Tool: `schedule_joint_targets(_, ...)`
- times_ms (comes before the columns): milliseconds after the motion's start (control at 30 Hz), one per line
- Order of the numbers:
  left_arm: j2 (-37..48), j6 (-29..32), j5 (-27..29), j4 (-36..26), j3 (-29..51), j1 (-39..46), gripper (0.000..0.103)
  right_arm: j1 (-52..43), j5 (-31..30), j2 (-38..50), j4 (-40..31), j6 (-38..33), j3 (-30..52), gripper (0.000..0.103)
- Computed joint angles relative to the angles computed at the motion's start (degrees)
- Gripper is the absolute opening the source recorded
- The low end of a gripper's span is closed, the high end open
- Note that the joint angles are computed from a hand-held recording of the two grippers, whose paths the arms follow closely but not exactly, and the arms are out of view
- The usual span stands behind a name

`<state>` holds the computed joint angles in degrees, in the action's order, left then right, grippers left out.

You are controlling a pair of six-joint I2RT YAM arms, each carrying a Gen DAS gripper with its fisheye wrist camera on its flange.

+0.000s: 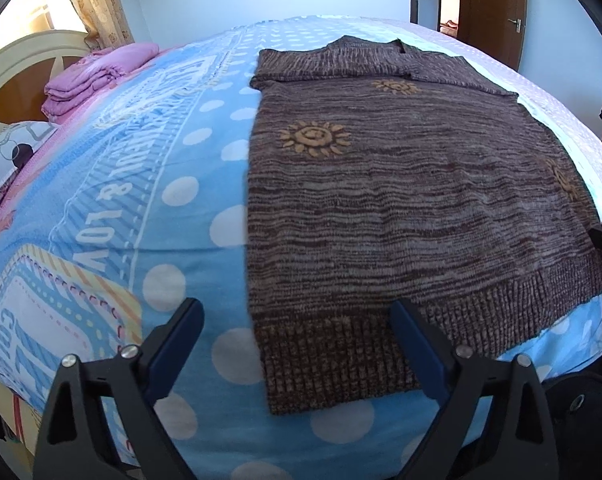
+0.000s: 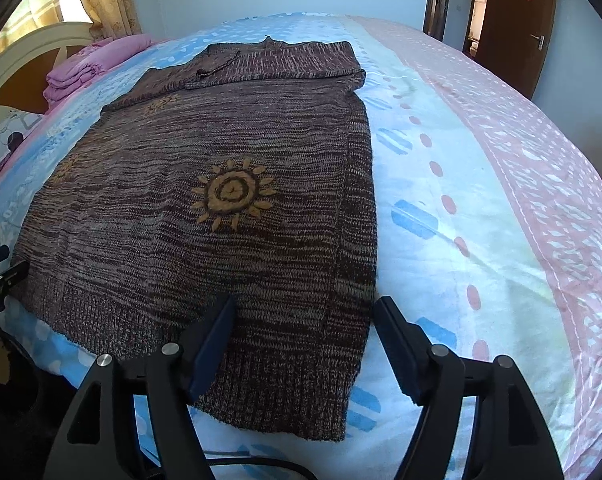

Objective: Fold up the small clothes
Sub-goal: 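Grasp the sweater's ribbed hem with both tools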

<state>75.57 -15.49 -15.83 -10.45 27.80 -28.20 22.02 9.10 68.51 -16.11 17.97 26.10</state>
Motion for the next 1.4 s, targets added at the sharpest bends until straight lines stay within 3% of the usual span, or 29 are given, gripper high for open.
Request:
schedule_joint_targets(267,-2.5,-1.3,4.5,-1.2,-1.7,0.0,0.084,-4.0,-7.3,-7.1,-4.4,-0.4,-3.6,0.072)
schedule_joint_targets(433,-3.0,-1.4,5.5,-1.0,-2.2,0.3,0.081,-3.9,-8.3,-10.1,-5.4,-0.5,-5.5,0.069)
schedule_joint_targets(500,-3.4,-1.2,5.8,-1.1,-2.3,0.2,0.073,-4.2,-8.6,-10.2,-5.3,-0.5,-5.5,0.061)
schedule_joint_targets(633,-5.2,0.2,7.3,-1.6,-2.5,-0.7,0.035,-3.5,-9.7,-10.8,-5.4,-0.9,-5.5,0.043)
schedule_joint_targets(667,-5.3,0.4,7.6,-1.8,-2.5,-0.9,0.031,-3.3,-10.0,-10.9,-5.5,-1.0,-5.5,0.040)
schedule_joint_targets(1233,-6.8,0.6,12.1,-2.6,-3.2,5.6,0.040,-11.2,-20.3,-13.1,-4.2,-2.0,-8.1,0.040)
schedule_joint_targets(1267,-6.7,0.7,11.6,-1.8,-3.7,5.2,0.040,-10.8,-20.0,-13.0,-4.4,-2.2,-7.9,0.037)
schedule_joint_targets(1300,-6.7,1.2,11.0,-1.3,-4.0,4.7,0.040,-10.4,-19.8,-12.9,-4.4,-2.2,-7.9,0.027)
schedule_joint_targets(1333,-6.7,1.7,11.1,-1.0,-4.0,4.7,0.037,-10.8,-20.5,-12.9,-4.4,-2.4,-7.9,0.021)
schedule_joint_targets(1367,-7.0,2.2,11.9,-0.7,-4.2,5.2,0.021,-12.3,-23.0,-13.0,-4.3,-3.0,-8.0,0.010)
schedule_joint_targets(1400,-7.5,3.1,14.3,-0.7,-4.2,6.4,0.008,-13.6,-24.9,-13.4,-4.6,-3.2,-8.0,0.007)
